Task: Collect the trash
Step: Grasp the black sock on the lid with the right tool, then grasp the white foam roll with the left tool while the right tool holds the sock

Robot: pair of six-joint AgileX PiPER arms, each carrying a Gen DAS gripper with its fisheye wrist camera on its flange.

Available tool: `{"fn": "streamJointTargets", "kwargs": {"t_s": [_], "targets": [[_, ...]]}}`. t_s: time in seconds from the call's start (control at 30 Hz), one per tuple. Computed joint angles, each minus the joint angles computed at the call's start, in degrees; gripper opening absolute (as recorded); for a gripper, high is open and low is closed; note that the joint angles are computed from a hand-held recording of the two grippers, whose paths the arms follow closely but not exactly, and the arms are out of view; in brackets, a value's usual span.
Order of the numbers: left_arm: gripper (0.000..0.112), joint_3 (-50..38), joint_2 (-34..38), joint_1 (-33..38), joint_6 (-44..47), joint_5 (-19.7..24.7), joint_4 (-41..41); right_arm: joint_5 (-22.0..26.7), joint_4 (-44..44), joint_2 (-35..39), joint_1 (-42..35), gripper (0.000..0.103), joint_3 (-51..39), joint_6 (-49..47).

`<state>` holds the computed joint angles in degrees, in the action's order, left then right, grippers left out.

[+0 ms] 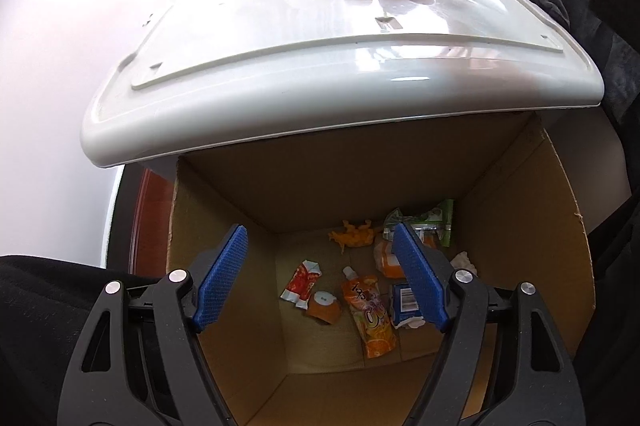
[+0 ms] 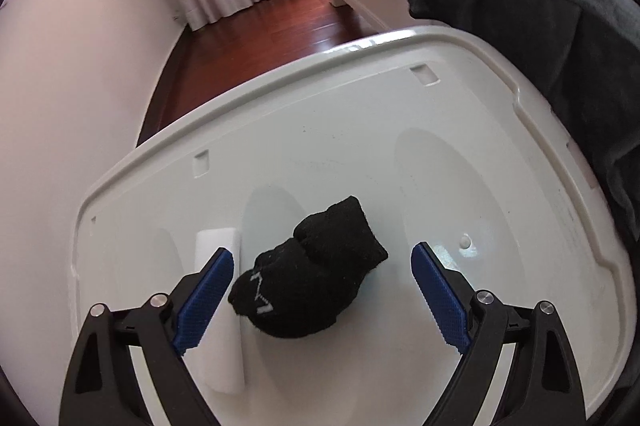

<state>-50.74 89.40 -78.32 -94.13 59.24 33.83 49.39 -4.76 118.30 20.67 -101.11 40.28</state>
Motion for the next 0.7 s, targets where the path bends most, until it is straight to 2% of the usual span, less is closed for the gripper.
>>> {"fn": "streamJointTargets", "kwargs": {"t_s": [0.07,0.13,0.17,0.23,0.3,0.37,0.47,0.7], "targets": [[0.074,0.0,-0.1,-0.1,-0.1,0.1,0.1,2.9,-2.8,2.9,1.1,0.087,-3.7,3.7],[0.074,0.2,-0.4,-0.4,-0.7,0.4,0.3,6.9,-4.2,6.3,2.2,0.078,-8.0,5.2],[0.074,0.4,-0.7,-0.3,-0.9,0.4,0.3,7.2,-4.0,6.7,2.5,0.078,-8.1,5.5],[0.074,0.9,-1.3,-0.1,-1.2,0.0,0.1,7.4,-7.1,6.0,4.0,0.068,-6.7,8.1],[0.074,1.4,-1.7,0.1,-1.3,-0.5,-0.1,7.8,-9.1,5.4,5.1,0.063,-5.5,8.7],[0.074,1.5,-1.8,0.2,-1.2,-0.6,-0.2,7.1,-10.4,4.3,5.9,0.06,-3.5,9.4],[0.074,1.4,-1.9,-0.2,-1.6,-0.3,0.4,7.6,-12.9,3.8,7.2,0.046,-2.3,10.7],[0.074,2.0,-2.4,0.5,-2.0,-0.7,0.1,2.7,-14.0,0.2,7.3,0.041,4.5,8.0]]}}
